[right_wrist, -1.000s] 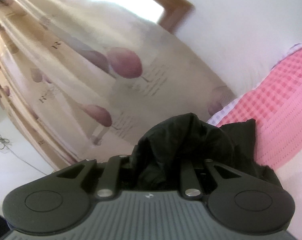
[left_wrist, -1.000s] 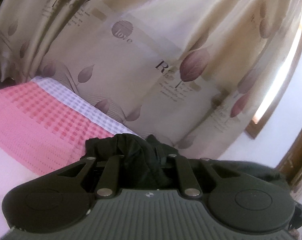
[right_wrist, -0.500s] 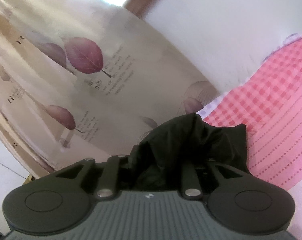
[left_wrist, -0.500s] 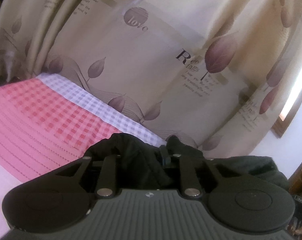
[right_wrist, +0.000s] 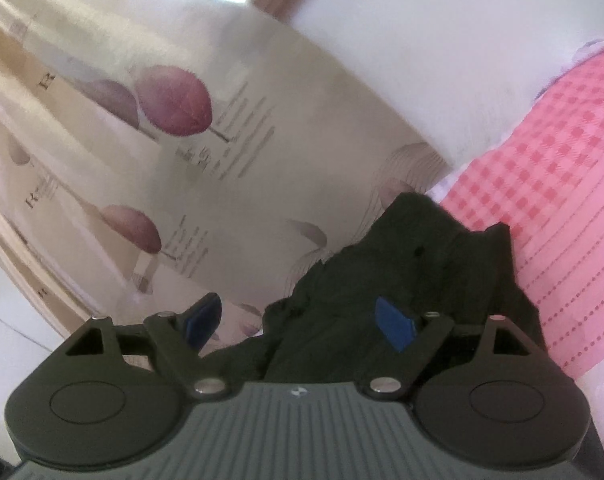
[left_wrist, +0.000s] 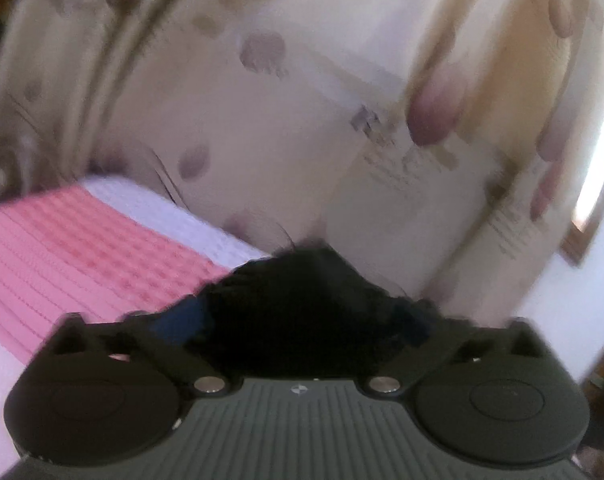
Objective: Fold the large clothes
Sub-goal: 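Lift the hem with both grippers and fold it toward the collar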
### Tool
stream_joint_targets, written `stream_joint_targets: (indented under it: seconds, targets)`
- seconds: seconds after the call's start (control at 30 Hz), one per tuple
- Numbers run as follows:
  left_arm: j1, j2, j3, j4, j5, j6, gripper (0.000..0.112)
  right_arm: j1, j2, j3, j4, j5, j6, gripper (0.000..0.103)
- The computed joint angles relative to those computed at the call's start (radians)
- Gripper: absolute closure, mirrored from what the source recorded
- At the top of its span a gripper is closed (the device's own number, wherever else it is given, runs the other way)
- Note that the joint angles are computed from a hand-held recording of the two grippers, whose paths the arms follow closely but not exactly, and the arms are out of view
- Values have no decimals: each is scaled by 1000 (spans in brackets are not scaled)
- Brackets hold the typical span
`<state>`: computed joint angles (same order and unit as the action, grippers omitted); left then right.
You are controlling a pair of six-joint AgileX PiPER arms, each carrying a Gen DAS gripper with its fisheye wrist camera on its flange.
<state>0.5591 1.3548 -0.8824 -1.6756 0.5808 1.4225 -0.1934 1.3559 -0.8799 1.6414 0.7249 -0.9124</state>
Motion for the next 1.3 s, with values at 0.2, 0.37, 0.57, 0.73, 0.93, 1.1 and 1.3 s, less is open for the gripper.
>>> stream_joint_targets:
  seconds: [0.2, 0.37, 0.57, 0.73, 0.93, 1.1, 1.3]
  targets:
    - [-3, -12, -34, 87, 41, -35, 18, 111, -11, -40, -108, -75, -16, 19]
    - [-165, 58, -194, 381, 68, -262, 74, 366, 89, -258, -568, -219, 220, 57]
    - [-416, 247, -434, 659, -37, -416, 82, 593, 400, -705, -1054, -143, 604, 67]
    - [-473, 434, -587, 986, -112, -651, 88, 658, 638, -1023, -1316, 54, 766, 74]
    - [-333, 559, -615, 733, -58, -542, 101, 580, 662, -997, -1328, 69, 766, 83]
    - [-285, 597, -598, 530, -9, -390, 101, 460, 592, -837, -1268, 1, 747, 94]
    - [-220, 596, -553, 354, 36, -292, 101, 300, 481, -602, -939, -122, 545, 103]
